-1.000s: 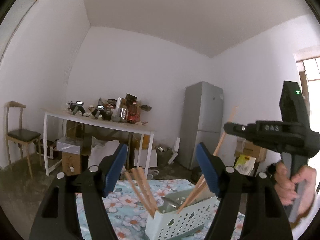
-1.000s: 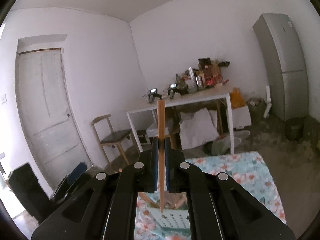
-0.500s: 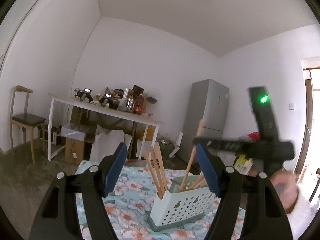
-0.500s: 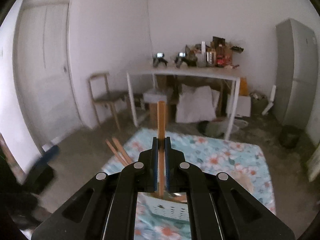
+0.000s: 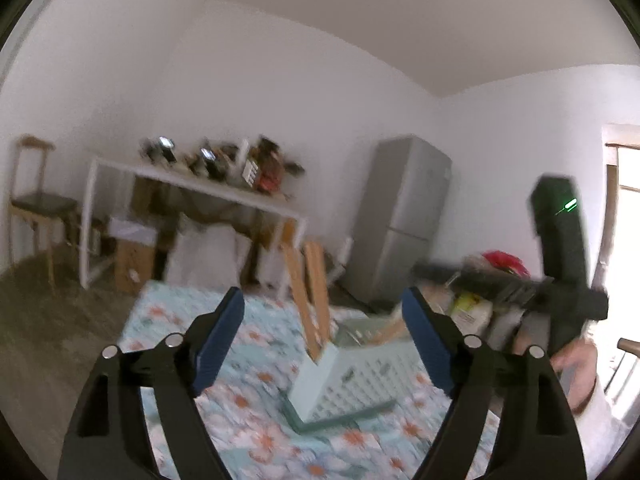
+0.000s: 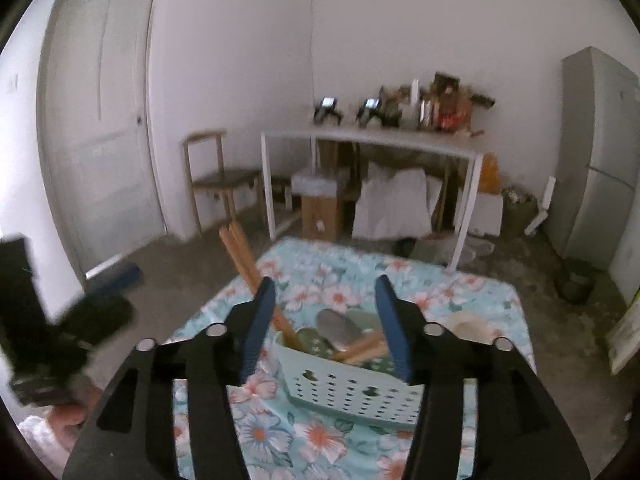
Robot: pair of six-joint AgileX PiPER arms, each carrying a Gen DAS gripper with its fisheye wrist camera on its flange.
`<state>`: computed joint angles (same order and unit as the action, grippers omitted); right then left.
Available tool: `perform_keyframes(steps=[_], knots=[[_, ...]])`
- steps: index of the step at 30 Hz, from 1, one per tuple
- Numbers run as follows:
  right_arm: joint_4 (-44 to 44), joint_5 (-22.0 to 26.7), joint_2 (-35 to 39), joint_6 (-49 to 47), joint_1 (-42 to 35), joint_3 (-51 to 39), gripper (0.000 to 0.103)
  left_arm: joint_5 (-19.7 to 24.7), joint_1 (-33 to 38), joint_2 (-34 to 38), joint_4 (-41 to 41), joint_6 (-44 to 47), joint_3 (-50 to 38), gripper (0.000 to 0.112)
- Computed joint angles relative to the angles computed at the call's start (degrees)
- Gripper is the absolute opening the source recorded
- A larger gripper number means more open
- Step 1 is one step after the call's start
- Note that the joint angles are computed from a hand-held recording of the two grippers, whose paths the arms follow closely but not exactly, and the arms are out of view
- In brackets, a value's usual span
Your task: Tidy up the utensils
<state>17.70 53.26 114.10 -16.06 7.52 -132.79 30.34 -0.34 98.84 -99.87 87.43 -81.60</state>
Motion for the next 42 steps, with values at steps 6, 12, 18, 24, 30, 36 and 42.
perform_keyframes(steps=[6,12,18,24,30,36,42], knots=[[14.3,-10.3,-12.3,-17.7,-10.5,26.3,0.086,11.3,0.6,10.5,23.8,-18.6,-13.2,0.096],[10.9,-12.9,-4.9,-27.2,-9.6,30.5,0.088,15.2,-5.3,25.1,45.2,-33.6,-35.7,0.098],[19.0,-11.7,6.4,-27.4,-11.8,19.9,0.08,20.4,-8.0,40.2,56.3,-51.5,-60.9,0.098],[22.5,-5.6,9.6,-26.2,-12.9,14.0,0.05,15.4,-8.8,38.0,56.4,-51.8,-55.8,0.081],[24.9,-6.3,5.5,-27.0,-13.5,20.6,0.05,12.3,-9.3,31.1,55.3,-49.2,-44.7,0.081],[27.0,-7.4,0.9,-29.9,-13.7,27.9,0.05,11.2,-8.9,24.4,53.0,-45.3,-34.3,0.081],[28.8,-8.4,-5.6,-32.6,-13.3,37.1,0.05,13.2,-7.2,19.4,48.9,-41.7,-26.7,0.081]])
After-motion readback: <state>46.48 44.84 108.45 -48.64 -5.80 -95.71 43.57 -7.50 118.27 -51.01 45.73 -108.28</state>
